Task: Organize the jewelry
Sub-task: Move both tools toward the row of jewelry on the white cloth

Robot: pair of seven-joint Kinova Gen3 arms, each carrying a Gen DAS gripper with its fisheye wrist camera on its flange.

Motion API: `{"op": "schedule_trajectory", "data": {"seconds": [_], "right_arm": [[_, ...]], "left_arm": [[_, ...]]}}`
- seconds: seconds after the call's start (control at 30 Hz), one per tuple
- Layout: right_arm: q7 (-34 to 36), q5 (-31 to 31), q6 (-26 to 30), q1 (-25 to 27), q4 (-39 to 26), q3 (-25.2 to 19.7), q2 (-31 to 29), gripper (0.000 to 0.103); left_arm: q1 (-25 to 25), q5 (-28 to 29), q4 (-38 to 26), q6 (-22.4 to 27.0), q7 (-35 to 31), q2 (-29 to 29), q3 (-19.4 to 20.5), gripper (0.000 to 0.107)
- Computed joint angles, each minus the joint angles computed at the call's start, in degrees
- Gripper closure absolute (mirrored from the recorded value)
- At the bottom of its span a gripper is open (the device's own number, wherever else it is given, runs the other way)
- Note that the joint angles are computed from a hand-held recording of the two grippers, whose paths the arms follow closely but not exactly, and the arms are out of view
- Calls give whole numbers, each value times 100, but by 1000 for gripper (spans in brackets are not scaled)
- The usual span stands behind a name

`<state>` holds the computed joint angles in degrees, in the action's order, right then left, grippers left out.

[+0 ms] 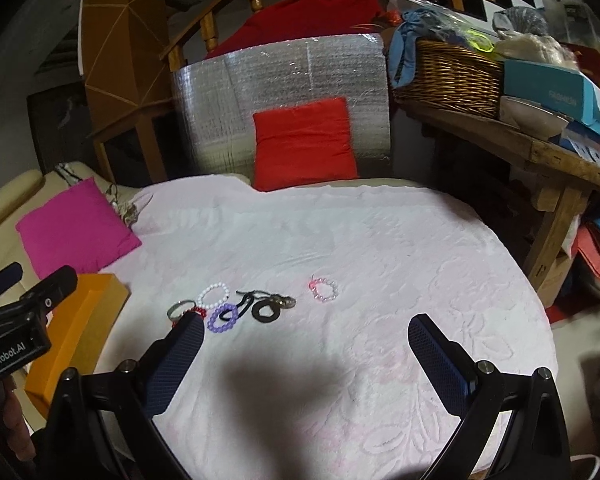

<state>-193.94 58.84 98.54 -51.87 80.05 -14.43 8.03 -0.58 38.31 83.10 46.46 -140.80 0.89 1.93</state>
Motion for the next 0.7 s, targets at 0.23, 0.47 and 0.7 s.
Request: {"op": "schedule_trajectory", "data": {"seconds": [0.23,0.47,0.7], "right_arm": [[8,119,63,-19,-40,-19,-5,0],[193,65,-183,40,-165,98,123,0],[447,192,-168,21,-177,182,132,0]], "left_arm": [[78,-34,13,-176,-110,-5,49,4],[122,395,128,-447,-836,-31,18,4],[307,-35,13,-717,-375,26,194,4]]}}
